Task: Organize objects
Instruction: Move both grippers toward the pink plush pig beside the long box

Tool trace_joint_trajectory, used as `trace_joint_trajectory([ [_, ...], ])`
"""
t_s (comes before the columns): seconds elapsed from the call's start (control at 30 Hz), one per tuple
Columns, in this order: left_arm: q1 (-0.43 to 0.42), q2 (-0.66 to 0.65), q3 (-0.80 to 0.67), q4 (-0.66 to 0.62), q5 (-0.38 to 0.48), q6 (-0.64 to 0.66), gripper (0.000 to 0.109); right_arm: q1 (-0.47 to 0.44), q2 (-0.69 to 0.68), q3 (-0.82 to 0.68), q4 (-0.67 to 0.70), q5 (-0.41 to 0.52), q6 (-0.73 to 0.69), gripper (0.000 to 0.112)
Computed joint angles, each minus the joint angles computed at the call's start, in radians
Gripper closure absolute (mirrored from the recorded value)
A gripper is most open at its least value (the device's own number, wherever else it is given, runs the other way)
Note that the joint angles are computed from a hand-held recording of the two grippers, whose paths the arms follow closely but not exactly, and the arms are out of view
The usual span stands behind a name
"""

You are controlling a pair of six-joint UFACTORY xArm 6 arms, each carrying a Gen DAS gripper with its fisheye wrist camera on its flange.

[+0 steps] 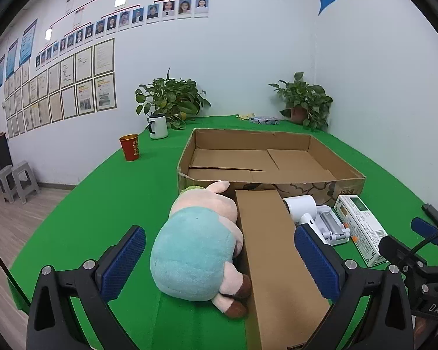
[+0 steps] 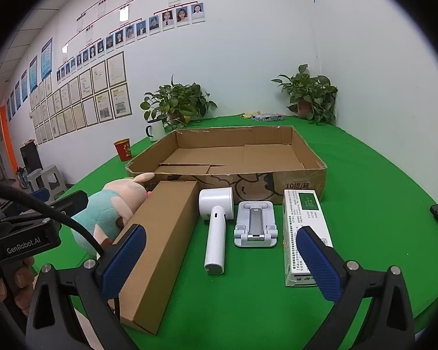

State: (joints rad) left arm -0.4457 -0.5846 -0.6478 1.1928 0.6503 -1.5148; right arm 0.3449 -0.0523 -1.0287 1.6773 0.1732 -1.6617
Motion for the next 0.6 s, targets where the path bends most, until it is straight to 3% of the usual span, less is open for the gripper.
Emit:
trace_joint_trajectory([
  [0.2, 0.036, 0.030, -0.020, -0.017, -0.081, 0.020, 0.006, -0.008, 0.024, -0.011, -0.051, 0.028, 0.051, 0.010],
  [0.6, 0.095, 0.104, -0.060, -0.064, -0.126, 0.076, 0.006, -0.018, 0.090, -0.061, -0.252, 0.043, 0.239, 0.010],
])
